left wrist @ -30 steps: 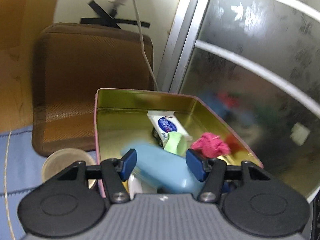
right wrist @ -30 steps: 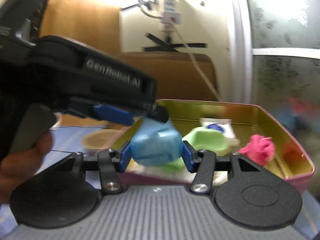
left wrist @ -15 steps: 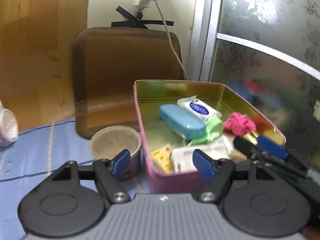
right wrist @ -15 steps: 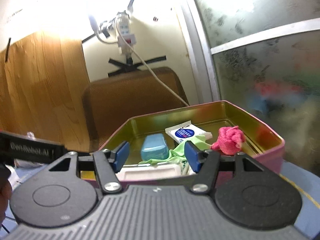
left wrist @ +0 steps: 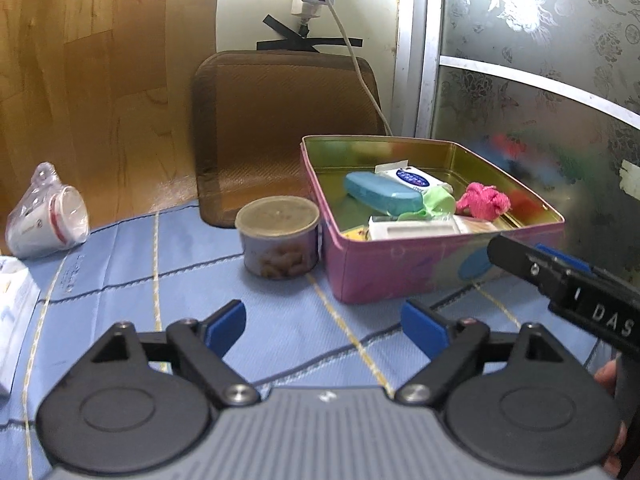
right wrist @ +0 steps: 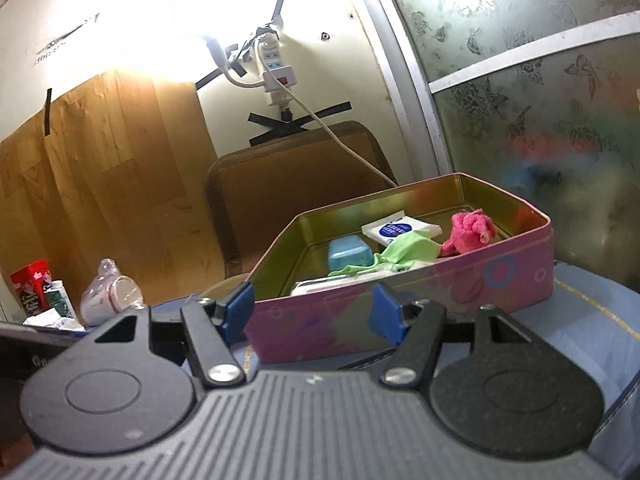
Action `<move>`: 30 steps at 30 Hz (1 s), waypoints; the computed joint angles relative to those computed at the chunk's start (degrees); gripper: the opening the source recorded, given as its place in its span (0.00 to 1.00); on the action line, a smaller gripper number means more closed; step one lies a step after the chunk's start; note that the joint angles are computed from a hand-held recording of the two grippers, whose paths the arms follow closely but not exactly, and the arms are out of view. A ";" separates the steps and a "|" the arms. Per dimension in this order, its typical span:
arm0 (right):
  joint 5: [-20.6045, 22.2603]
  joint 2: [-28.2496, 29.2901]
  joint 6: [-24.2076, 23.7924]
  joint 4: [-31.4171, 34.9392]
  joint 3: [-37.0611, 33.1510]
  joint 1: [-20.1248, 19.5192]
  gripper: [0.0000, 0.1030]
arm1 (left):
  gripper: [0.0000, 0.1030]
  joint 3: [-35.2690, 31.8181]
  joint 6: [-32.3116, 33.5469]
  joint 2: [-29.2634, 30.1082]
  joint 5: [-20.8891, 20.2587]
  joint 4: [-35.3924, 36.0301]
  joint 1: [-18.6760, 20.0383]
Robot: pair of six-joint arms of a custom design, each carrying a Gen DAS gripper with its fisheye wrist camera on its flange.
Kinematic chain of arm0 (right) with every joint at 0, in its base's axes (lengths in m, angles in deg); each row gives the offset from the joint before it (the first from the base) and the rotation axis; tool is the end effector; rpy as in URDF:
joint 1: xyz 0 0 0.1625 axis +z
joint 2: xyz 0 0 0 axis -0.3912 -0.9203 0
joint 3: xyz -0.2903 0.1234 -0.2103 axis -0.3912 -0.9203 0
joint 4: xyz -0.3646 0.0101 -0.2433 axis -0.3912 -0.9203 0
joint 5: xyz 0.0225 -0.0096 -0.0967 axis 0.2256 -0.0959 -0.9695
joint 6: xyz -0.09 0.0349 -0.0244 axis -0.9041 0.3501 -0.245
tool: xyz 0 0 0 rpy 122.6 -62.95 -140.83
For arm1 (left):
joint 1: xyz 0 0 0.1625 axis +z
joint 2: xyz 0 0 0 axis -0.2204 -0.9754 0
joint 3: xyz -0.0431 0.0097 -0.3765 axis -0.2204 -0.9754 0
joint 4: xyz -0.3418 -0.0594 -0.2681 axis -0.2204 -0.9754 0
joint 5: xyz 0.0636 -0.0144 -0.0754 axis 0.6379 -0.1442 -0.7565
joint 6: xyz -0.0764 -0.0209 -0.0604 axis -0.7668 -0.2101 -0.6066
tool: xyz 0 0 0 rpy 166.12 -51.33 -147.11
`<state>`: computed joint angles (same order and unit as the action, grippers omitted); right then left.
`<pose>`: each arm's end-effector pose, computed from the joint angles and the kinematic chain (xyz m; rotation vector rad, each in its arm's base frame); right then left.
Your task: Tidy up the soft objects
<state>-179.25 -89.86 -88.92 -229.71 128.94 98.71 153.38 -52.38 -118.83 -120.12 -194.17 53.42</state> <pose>0.0219 -0.4461 0.1679 0.1288 -2.0076 1.7870 -0.2868 -0.5032 -0.0406 1.0392 2.3303 -0.9140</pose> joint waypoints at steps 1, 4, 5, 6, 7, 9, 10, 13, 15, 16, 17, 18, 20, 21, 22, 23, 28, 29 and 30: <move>-0.02 0.08 -0.06 -0.18 0.14 0.17 0.66 | 0.86 0.35 -0.19 -0.22 -0.01 0.01 -0.03; 0.23 0.16 -0.10 -0.46 0.62 0.55 0.66 | 0.95 1.66 -0.56 -0.80 0.35 -0.72 -0.21; 0.20 0.22 -0.22 -0.57 0.73 0.72 0.66 | 0.98 2.06 -0.51 -0.92 0.42 -1.14 -0.26; 0.13 0.40 -0.36 -0.85 0.75 0.85 0.67 | 0.99 2.42 -0.37 -0.99 0.60 -1.60 -0.36; 0.05 0.45 -0.40 -0.84 0.82 1.00 0.67 | 0.99 2.76 -0.33 -1.09 0.80 -1.79 -0.46; 0.15 0.31 -0.24 -0.43 1.04 1.07 0.68 | 1.00 3.26 -0.72 -1.34 1.17 -1.51 -0.51; 0.11 0.24 -0.04 -0.18 1.12 1.13 0.68 | 1.00 3.37 -1.40 -1.42 1.48 -0.99 -0.61; -0.20 0.09 0.91 0.25 1.24 1.27 0.70 | 1.00 3.73 -3.30 -1.92 2.04 0.88 -0.38; -0.34 -0.19 1.59 0.94 1.32 1.28 0.70 | 1.00 3.79 -4.47 -2.23 2.70 2.48 -0.20; -0.40 -0.26 1.82 1.21 1.34 1.29 0.71 | 1.00 3.74 -5.07 -2.36 3.13 3.60 -0.15; -0.35 -0.38 2.07 1.52 1.38 1.26 0.72 | 1.00 3.73 -5.23 -2.49 3.39 4.25 -0.02; -0.38 -0.45 2.40 1.79 1.43 1.27 0.74 | 1.00 3.79 -5.25 -2.45 3.61 4.35 0.04; -0.40 -0.44 2.99 2.06 1.46 1.29 0.74 | 1.00 3.88 -5.41 -2.33 4.40 4.69 0.02; -0.52 -0.40 3.06 2.25 1.42 1.33 0.74 | 1.00 3.85 -5.59 -2.31 4.69 5.11 0.01; -0.72 -0.32 2.96 2.38 1.34 1.41 0.74 | 1.00 3.78 -5.73 -2.27 4.92 5.62 0.07; -0.92 -0.23 2.81 2.49 1.25 1.50 0.74 | 1.00 3.68 -5.65 -2.21 4.99 5.83 0.19; -1.33 0.01 2.44 2.88 1.00 1.70 0.74 | 1.00 3.54 -5.65 -1.83 5.67 6.38 0.22; -1.42 0.02 2.41 3.02 0.94 1.71 0.74 | 1.00 3.47 -5.62 -1.78 5.76 6.44 0.22; -1.43 0.00 2.39 3.19 0.90 1.66 0.74 | 1.00 3.39 -5.51 -1.68 5.92 6.41 0.22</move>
